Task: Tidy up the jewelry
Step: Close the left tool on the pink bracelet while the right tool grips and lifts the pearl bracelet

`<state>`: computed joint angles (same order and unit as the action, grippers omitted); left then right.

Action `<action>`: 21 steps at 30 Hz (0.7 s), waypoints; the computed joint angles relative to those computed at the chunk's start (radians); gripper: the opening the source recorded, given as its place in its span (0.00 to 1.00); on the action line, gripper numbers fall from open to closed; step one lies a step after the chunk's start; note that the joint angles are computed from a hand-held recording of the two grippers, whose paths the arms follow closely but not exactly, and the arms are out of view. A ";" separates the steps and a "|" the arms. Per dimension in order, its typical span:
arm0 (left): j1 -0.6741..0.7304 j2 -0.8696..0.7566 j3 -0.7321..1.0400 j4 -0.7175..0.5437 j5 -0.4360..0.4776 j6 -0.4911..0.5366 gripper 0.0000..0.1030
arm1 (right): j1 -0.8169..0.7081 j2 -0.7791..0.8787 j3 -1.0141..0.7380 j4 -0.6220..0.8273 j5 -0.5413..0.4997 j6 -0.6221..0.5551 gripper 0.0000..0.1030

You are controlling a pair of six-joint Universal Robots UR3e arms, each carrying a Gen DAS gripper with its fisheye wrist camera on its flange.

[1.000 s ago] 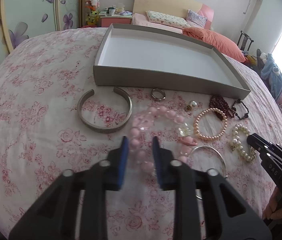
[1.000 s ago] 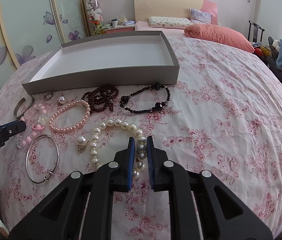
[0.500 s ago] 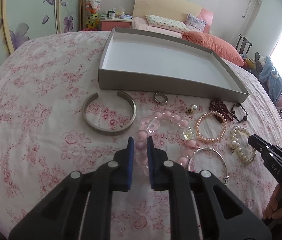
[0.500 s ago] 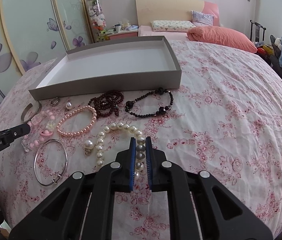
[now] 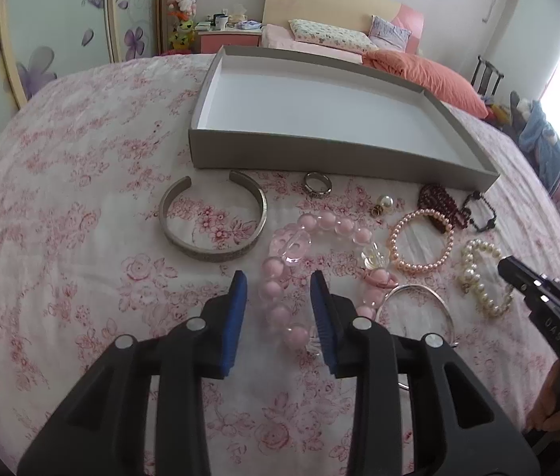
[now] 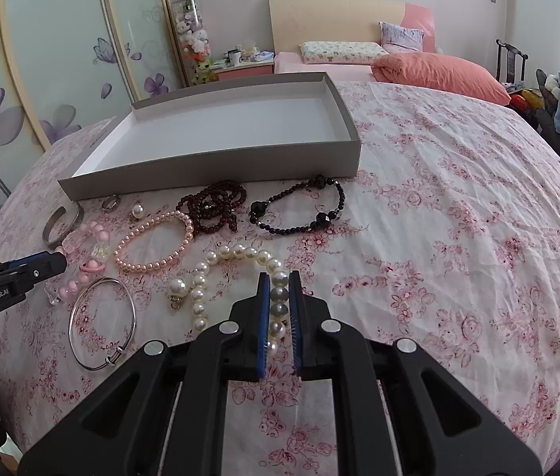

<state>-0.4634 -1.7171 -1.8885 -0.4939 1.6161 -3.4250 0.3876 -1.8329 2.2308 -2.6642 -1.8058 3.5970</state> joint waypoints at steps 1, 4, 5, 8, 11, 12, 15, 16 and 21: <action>-0.013 -0.012 0.016 -0.009 0.026 0.002 0.25 | -0.001 0.000 0.000 0.000 0.001 -0.001 0.10; -0.020 -0.029 0.027 -0.001 0.053 0.015 0.15 | 0.001 0.002 0.000 -0.001 -0.001 0.001 0.10; -0.022 -0.031 0.028 0.001 0.057 0.025 0.13 | 0.000 0.001 0.000 -0.001 0.000 0.002 0.10; -0.022 -0.030 0.008 0.034 0.057 0.037 0.13 | 0.002 0.002 0.003 -0.010 -0.003 0.006 0.10; -0.003 -0.007 -0.027 0.062 0.026 0.037 0.13 | 0.010 0.000 0.008 -0.025 -0.011 0.011 0.10; -0.001 0.000 -0.035 0.071 0.024 0.036 0.13 | 0.009 -0.004 0.013 -0.029 -0.010 0.010 0.10; 0.015 0.046 -0.082 0.124 -0.002 0.046 0.13 | 0.016 -0.008 0.015 -0.043 -0.014 0.011 0.10; 0.018 0.058 -0.091 0.133 -0.009 0.048 0.13 | 0.020 -0.011 0.016 -0.050 -0.016 0.011 0.10; 0.047 0.129 -0.153 0.193 -0.082 0.054 0.13 | 0.020 -0.036 0.023 -0.074 -0.005 0.004 0.10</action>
